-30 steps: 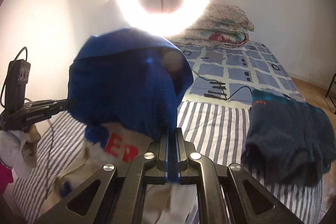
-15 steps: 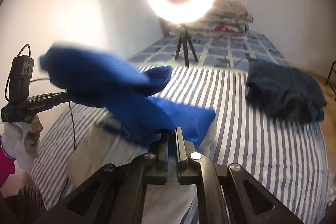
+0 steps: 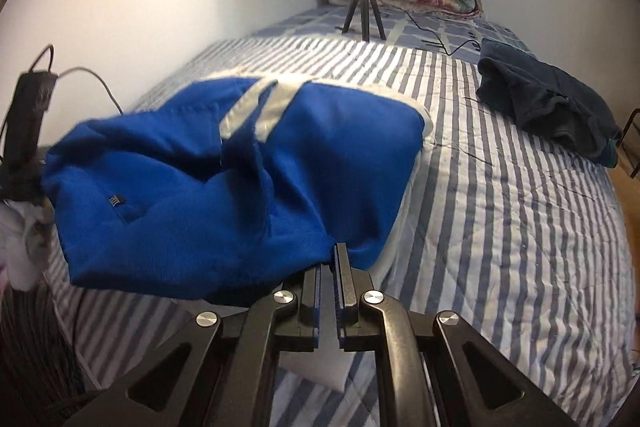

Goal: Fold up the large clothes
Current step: 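Lift the blue collar end and fold it over onto the hem, then pinch the folded blue edge with both tools and straighten it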

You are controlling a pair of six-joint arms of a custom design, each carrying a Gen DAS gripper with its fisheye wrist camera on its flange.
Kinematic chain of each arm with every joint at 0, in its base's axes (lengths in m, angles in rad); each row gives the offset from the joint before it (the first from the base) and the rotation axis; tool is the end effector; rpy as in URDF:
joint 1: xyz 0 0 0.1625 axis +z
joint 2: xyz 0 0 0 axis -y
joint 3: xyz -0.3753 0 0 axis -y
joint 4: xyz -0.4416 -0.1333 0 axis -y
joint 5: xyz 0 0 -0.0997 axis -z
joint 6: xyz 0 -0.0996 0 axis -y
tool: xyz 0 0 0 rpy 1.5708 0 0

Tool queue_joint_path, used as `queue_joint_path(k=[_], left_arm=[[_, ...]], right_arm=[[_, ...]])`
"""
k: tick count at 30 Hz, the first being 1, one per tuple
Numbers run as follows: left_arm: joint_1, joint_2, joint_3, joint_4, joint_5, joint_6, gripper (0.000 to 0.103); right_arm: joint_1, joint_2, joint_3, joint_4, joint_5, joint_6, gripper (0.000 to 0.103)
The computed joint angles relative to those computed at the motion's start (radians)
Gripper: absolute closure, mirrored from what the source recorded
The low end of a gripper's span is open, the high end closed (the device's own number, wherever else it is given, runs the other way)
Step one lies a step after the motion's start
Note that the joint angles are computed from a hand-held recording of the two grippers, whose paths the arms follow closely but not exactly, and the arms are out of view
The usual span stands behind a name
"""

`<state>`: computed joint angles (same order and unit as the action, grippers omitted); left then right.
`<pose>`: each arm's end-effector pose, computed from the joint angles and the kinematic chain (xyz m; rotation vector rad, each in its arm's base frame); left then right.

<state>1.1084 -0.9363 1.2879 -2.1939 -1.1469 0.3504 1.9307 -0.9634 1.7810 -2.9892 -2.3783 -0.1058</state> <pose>-0.1819 -0.7556 0.2519 0.9969 2.5176 -0.4017 0.2819 -0.5750 0.1481 0.2334 -2.2969 0.8272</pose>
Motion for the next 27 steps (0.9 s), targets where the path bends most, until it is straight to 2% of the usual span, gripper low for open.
queue_joint_path(k=[1,2,3,4,6,8,9,10,11,13,16,19,21,23,24,25,26,27], left_arm=[[0.0,-0.01,0.008,0.011,0.002,0.015,0.099],[0.0,-0.026,0.022,0.021,0.009,0.027,0.098],[0.0,-0.038,0.032,0.029,0.013,0.038,0.093],[0.002,-0.059,0.048,0.029,0.013,0.051,0.088],[0.01,-0.087,0.059,0.043,-0.001,0.043,0.085],[0.025,-0.104,0.042,0.083,-0.046,-0.004,0.072],[0.038,-0.101,0.012,0.114,-0.087,-0.057,0.055],[0.048,-0.091,-0.016,0.137,-0.12,-0.095,0.047],[0.065,-0.067,-0.069,0.178,-0.177,-0.161,0.046],[0.088,-0.02,-0.148,0.231,-0.244,-0.265,0.046],[0.136,0.08,-0.284,0.306,-0.406,-0.448,0.046],[0.149,0.133,-0.335,0.307,-0.458,-0.521,0.047],[0.152,0.163,-0.364,0.315,-0.478,-0.54,0.047],[0.154,0.185,-0.384,0.318,-0.474,-0.56,0.052],[0.156,0.196,-0.396,0.326,-0.476,-0.567,0.062],[0.157,0.208,-0.409,0.338,-0.467,-0.579,0.079],[0.158,0.212,-0.413,0.345,-0.458,-0.585,0.087],[0.157,0.217,-0.42,0.355,-0.446,-0.589,0.092]], right_arm=[[0.003,-0.003,-0.002,0.019,-0.008,0.009,0.095],[0.01,-0.005,-0.001,0.027,-0.031,0.009,0.087],[0.02,-0.009,0.01,0.022,-0.046,0.009,0.08],[0.028,-0.017,0.02,0.024,-0.058,0.01,0.078],[0.04,-0.046,0.041,0.039,-0.067,0.015,0.077],[0.051,-0.084,0.07,0.039,-0.058,0.029,0.073],[0.053,-0.113,0.091,0.027,-0.032,0.046,0.071],[0.051,-0.138,0.112,0.008,0.002,0.068,0.061],[0.043,-0.163,0.132,-0.014,0.05,0.097,0.046],[0.016,-0.198,0.158,-0.046,0.149,0.16,0.035],[-0.038,-0.217,0.171,-0.062,0.284,0.271,0.035],[-0.097,-0.213,0.176,-0.092,0.401,0.365,0.036],[-0.134,-0.203,0.182,-0.134,0.47,0.415,0.038],[-0.164,-0.187,0.177,-0.16,0.518,0.457,0.043],[-0.173,-0.177,0.172,-0.162,0.527,0.473,0.046],[-0.181,-0.168,0.164,-0.155,0.533,0.481,0.048],[-0.189,-0.157,0.153,-0.144,0.539,0.486,0.055],[-0.196,-0.144,0.139,-0.129,0.547,0.49,0.071]])
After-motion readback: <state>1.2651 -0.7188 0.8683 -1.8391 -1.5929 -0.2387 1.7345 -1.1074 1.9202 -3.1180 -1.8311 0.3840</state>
